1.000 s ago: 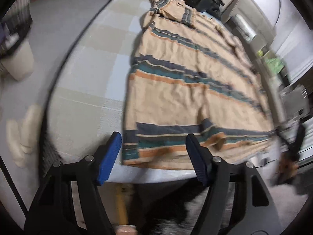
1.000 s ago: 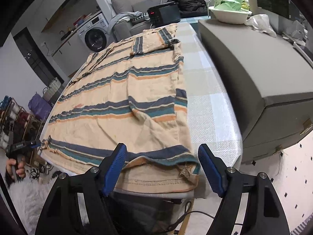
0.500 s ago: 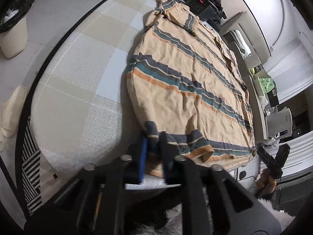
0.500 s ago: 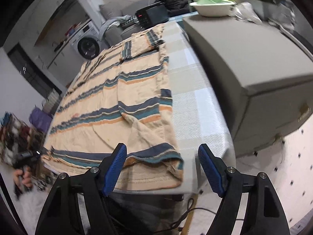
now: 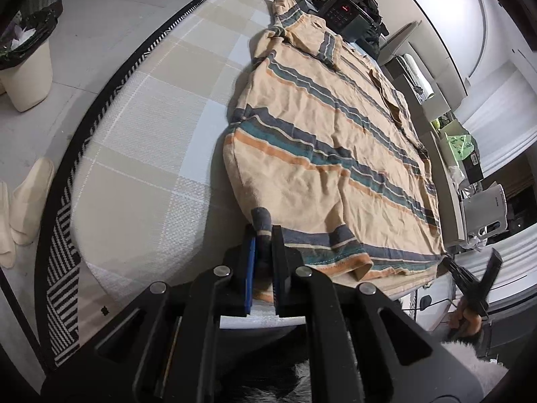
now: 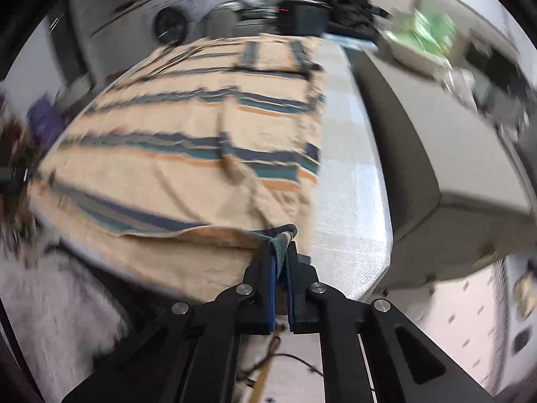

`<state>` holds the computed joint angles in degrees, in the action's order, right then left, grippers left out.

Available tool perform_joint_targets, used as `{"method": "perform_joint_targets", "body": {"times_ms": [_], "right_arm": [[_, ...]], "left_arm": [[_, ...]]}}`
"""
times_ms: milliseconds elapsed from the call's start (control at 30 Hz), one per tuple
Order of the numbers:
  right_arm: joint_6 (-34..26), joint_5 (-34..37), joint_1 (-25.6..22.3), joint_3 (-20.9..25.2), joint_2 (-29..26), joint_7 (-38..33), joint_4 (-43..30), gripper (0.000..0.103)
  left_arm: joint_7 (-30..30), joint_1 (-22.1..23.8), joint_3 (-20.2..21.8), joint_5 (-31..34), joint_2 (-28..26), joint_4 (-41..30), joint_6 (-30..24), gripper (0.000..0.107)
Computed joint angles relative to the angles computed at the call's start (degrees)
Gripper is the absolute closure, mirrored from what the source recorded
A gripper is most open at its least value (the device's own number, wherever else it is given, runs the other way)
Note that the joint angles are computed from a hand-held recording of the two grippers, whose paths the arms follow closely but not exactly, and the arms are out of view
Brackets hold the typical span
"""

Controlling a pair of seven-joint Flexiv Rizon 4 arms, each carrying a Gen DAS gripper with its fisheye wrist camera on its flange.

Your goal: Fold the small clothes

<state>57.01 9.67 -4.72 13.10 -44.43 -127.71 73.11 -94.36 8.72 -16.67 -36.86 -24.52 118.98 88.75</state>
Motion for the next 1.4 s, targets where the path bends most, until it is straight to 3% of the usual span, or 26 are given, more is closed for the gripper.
{"method": "perform_joint_targets", "body": {"times_ms": [33, 133, 167, 300, 433, 533, 600, 700, 767, 867, 1000, 1200, 1300, 1400], "right_arm": [[0.6, -0.7, -0.1, 0.2, 0.8, -2.0, 1.6, 0.098], [0.7, -7.2, 2.6, -4.1, 2.2, -2.1, 6.0, 0.095], [1.0, -5.2, 1.5, -3.0, 2.3, -4.2, 5.7, 0.093], [-11.6, 4.4, -5.9, 4.4, 0.7, -6.2, -2.9, 0.070], [-26.7, 15.0, -10.4, 7.2, -3.9, -3.0, -14.3, 0.067], [-34.9, 19.8, -10.7, 5.7, -8.4, 5.8, -22.2, 0.067], [-35.8, 21.4, -10.3, 4.4, -9.2, 7.3, -23.7, 0.067], [-34.8, 21.8, -9.2, 3.3, -8.4, 4.8, -22.5, 0.067], [-37.3, 20.9, -8.3, 3.0, -8.2, 2.9, -22.7, 0.067], [-34.7, 18.8, -6.3, 1.3, -6.0, -0.1, -19.3, 0.067], [-32.2, 18.9, -6.2, 0.3, -5.7, 1.6, -18.5, 0.067], [-23.5, 16.4, -4.4, -0.7, -5.1, 2.0, -15.2, 0.069], [-13.7, 11.1, -0.7, -2.8, -3.0, -0.2, -9.2, 0.095], [-11.5, 10.8, -1.8, -0.6, -2.7, -0.6, -8.3, 0.098]], "left_arm": [[-0.3, -0.4, 0.7, 0.3, 0.1, 0.0, -0.1, 0.101], [-5.1, -6.6, 9.4, 5.5, -0.1, -1.8, -3.1, 0.101], [-4.8, -7.0, 9.8, 5.2, -0.2, -2.0, -3.7, 0.101], [-5.5, -5.7, 8.7, 6.4, -0.3, -1.9, -4.1, 0.101], [-4.6, -3.9, 6.4, 5.2, -0.4, -1.2, -2.8, 0.101], [-4.7, -4.2, 6.7, 5.5, -0.4, -1.2, -3.0, 0.101], [-5.5, -5.3, 8.2, 6.6, -0.4, -1.6, -3.5, 0.101], [-6.9, -6.8, 10.3, 8.3, -0.6, -2.5, -4.5, 0.101], [-7.3, -6.9, 10.3, 8.7, -0.5, -2.6, -4.7, 0.101], [-9.1, -8.8, 13.2, 11.3, -0.5, -3.5, -6.0, 0.101], [-10.0, -9.1, 13.6, 12.7, -0.6, -3.8, -6.4, 0.101], [-11.4, -9.6, 14.6, 14.4, -0.9, -4.5, -7.1, 0.101], [-11.9, -10.0, 15.2, 15.6, -0.9, -4.8, -7.0, 0.101], [-11.0, -9.1, 14.1, 15.7, -0.3, -3.9, -4.6, 0.101]]}}
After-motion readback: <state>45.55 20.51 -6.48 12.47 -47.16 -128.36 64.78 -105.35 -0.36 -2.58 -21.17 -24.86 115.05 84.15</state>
